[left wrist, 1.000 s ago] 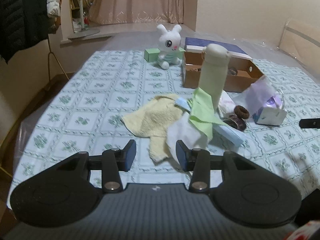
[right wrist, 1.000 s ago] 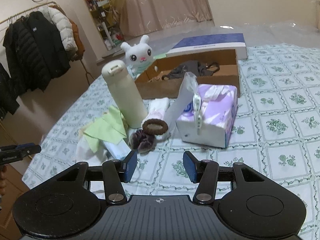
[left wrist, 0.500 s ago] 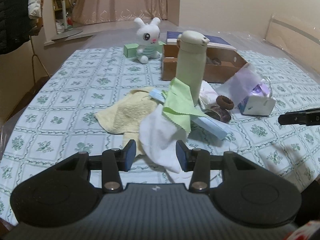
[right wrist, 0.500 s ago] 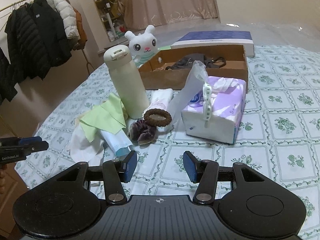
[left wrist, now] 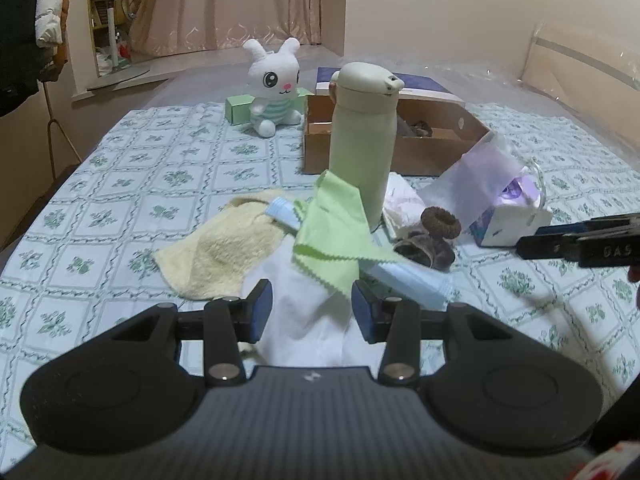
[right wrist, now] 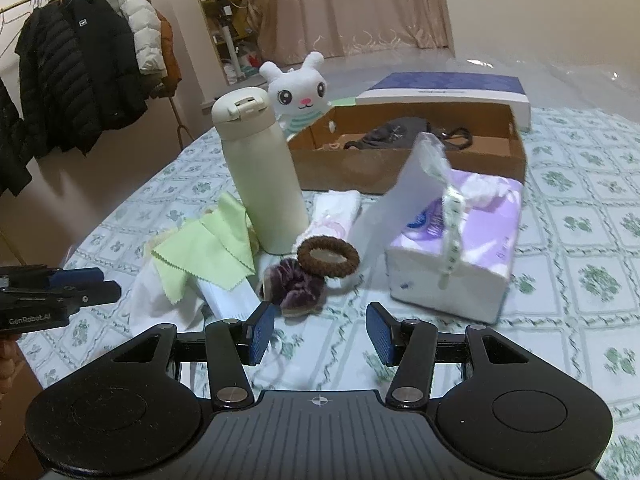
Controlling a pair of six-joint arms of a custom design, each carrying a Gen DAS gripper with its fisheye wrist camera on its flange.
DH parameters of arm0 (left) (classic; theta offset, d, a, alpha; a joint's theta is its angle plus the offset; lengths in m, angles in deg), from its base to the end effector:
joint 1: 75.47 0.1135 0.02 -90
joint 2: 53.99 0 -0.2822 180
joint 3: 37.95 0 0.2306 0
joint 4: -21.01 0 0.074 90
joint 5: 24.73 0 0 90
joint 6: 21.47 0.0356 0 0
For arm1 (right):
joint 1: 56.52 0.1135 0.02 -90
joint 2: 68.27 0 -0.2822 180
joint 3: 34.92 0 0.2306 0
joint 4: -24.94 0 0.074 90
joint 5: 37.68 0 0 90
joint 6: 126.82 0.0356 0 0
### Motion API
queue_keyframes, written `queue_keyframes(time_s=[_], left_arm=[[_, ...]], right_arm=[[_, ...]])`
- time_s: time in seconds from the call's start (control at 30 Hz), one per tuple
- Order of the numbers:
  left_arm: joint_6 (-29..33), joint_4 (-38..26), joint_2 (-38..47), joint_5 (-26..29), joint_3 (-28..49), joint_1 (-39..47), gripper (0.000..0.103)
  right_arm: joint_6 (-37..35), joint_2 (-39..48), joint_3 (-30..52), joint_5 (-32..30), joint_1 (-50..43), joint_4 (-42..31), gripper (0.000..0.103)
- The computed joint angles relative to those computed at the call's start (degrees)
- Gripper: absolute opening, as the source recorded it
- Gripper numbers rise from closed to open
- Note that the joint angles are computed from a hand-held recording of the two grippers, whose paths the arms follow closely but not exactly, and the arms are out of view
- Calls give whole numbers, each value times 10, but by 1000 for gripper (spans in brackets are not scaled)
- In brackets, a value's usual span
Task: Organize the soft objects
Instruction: 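Move both grippers back over the pile of soft items, then grasp the green cloth with the left gripper while the right grasps the brown hair tie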
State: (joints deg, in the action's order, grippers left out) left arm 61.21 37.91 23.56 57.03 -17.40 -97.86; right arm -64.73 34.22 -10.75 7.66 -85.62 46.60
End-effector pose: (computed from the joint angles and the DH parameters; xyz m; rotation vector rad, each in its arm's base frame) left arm 0.1576 -0.0594 0.1253 0.2216 2.2536 -0.1124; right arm 0.1715 -0.0668 0.0802 -0.2516 2.2373 0.4872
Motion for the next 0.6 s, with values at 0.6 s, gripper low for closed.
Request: queue_keyframes(time_s=[0.6], left_arm=[[-2, 101, 234, -22, 127, -9, 44]], right_arm=[[147, 142, 34, 92, 136, 225, 52]])
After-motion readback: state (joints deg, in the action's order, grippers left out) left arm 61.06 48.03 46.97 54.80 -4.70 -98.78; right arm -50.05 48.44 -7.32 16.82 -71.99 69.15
